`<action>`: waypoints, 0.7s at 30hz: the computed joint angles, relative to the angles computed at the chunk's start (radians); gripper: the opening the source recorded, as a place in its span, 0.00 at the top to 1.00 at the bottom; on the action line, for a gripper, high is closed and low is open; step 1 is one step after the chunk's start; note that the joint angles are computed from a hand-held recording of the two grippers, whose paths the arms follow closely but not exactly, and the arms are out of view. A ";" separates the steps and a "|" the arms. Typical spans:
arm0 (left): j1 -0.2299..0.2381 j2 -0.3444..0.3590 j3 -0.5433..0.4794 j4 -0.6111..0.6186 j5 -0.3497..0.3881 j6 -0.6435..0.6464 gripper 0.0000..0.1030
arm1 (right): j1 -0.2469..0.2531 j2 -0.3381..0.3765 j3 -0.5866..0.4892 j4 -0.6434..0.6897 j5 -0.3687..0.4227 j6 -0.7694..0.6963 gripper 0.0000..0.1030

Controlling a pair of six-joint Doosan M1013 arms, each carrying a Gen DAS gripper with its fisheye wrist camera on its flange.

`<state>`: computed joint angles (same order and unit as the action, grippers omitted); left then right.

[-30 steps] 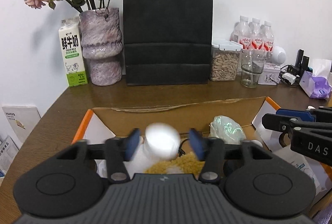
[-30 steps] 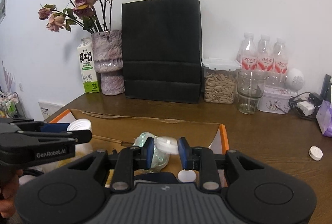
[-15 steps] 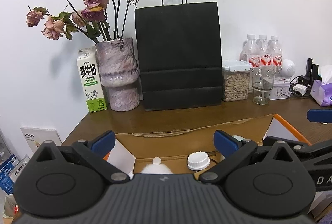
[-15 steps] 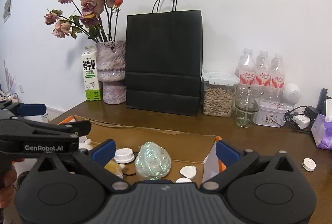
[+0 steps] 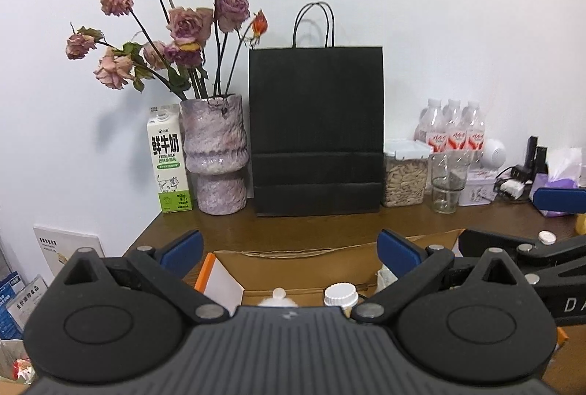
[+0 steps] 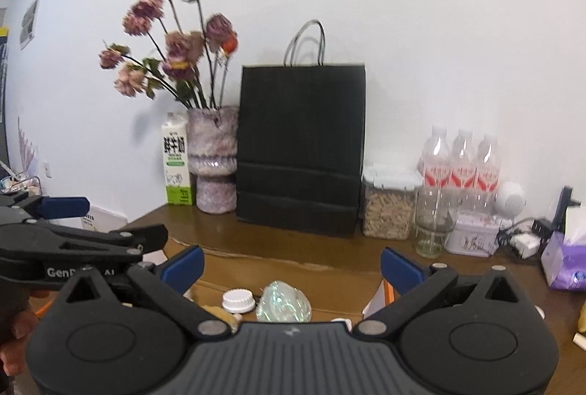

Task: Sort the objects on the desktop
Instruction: 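Move both tools back toward the items on the table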

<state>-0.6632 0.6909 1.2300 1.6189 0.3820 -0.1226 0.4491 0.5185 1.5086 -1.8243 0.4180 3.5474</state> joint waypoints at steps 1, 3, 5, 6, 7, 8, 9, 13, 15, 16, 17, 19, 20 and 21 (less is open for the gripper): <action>0.001 -0.009 0.013 0.028 -0.004 -0.030 0.00 | 0.004 -0.006 0.006 -0.013 0.005 0.006 0.00; 0.001 -0.031 0.045 0.090 -0.011 -0.100 0.00 | 0.015 -0.020 0.021 -0.040 0.017 0.020 0.00; 0.001 -0.053 0.078 0.151 -0.013 -0.168 0.00 | 0.025 -0.033 0.034 -0.053 0.024 0.023 0.00; 0.001 -0.065 0.096 0.182 -0.011 -0.201 0.00 | 0.030 -0.039 0.041 -0.050 0.027 0.018 0.00; 0.000 -0.075 0.112 0.210 -0.005 -0.235 0.00 | 0.036 -0.046 0.048 -0.048 0.032 0.015 0.00; 0.000 -0.084 0.128 0.239 0.002 -0.268 0.00 | 0.041 -0.052 0.055 -0.052 0.035 0.016 0.00; -0.001 -0.094 0.143 0.256 0.006 -0.288 0.00 | 0.046 -0.058 0.065 -0.059 0.037 0.020 0.00; -0.002 -0.127 0.202 0.306 0.016 -0.351 0.00 | 0.070 -0.081 0.099 -0.063 0.053 0.015 0.00; -0.002 -0.141 0.231 0.326 0.025 -0.380 0.00 | 0.083 -0.089 0.115 -0.048 0.063 0.007 0.00; -0.002 -0.147 0.244 0.332 0.026 -0.392 0.00 | 0.089 -0.093 0.123 -0.037 0.068 0.002 0.00; -0.001 -0.154 0.258 0.338 0.026 -0.403 0.00 | 0.094 -0.096 0.130 -0.030 0.071 -0.001 0.00; 0.001 -0.163 0.278 0.330 0.024 -0.403 0.00 | 0.106 -0.098 0.142 -0.016 0.077 -0.015 0.00; 0.001 -0.167 0.288 0.321 0.023 -0.397 0.00 | 0.111 -0.099 0.147 -0.005 0.084 -0.029 0.00; 0.001 -0.171 0.298 0.313 0.023 -0.389 0.00 | 0.116 -0.099 0.151 0.006 0.090 -0.044 0.00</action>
<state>-0.6622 0.5198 1.5284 1.9318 0.4052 -0.5116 0.5656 0.4198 1.6596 -1.8184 0.5075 3.5038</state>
